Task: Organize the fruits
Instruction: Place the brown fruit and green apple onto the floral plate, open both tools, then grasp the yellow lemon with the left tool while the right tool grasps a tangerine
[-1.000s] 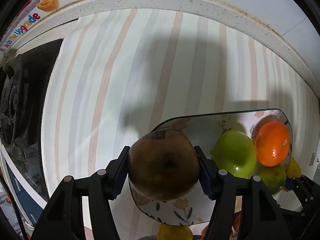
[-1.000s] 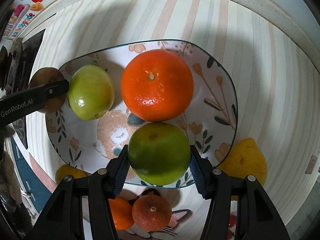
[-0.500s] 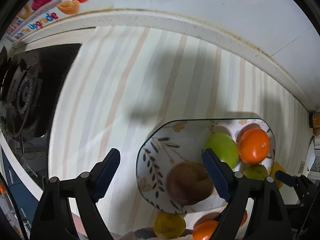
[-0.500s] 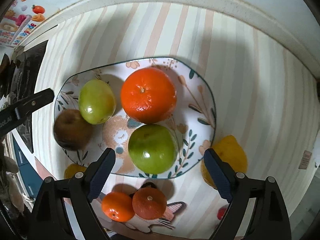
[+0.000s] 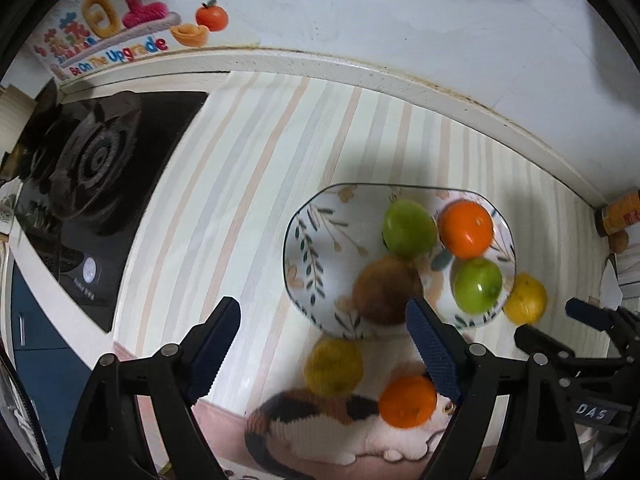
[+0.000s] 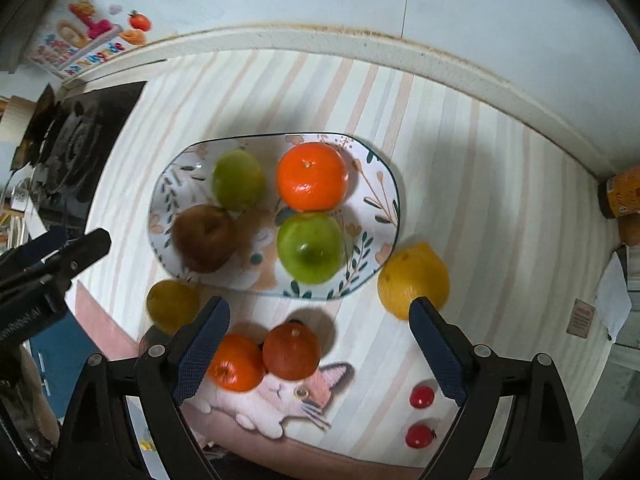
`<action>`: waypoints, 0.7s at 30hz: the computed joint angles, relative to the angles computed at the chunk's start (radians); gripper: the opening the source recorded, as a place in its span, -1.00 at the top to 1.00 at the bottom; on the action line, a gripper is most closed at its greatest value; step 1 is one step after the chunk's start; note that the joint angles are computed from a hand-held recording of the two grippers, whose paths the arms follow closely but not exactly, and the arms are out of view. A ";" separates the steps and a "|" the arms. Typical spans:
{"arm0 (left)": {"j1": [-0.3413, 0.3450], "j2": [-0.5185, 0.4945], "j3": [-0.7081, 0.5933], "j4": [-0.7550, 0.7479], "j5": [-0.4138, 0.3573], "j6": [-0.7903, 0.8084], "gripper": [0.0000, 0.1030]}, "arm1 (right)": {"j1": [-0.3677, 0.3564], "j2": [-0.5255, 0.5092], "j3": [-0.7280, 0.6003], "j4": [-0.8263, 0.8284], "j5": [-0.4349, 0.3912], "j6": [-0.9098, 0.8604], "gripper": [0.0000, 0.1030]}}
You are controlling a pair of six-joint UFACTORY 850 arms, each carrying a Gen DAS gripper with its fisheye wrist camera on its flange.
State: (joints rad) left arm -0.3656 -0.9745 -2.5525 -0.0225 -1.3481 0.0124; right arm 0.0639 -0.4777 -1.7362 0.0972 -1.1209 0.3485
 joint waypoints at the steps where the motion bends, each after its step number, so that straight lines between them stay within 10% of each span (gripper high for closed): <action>1: -0.001 0.044 0.072 0.004 0.039 0.001 -0.64 | 0.006 0.019 0.014 -0.004 0.007 0.003 -0.81; 6: -0.007 0.228 0.339 0.008 0.168 -0.016 -0.64 | 0.022 0.108 0.079 -0.019 0.035 0.012 -0.81; 21: -0.020 0.488 0.615 -0.025 0.305 -0.039 -0.64 | 0.050 0.291 0.164 -0.040 0.069 0.020 -0.81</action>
State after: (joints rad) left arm -0.3859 -0.4869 -1.9375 -0.0480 -1.0427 -0.0264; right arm 0.1139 -0.1863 -1.5724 0.0571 -1.0514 0.3687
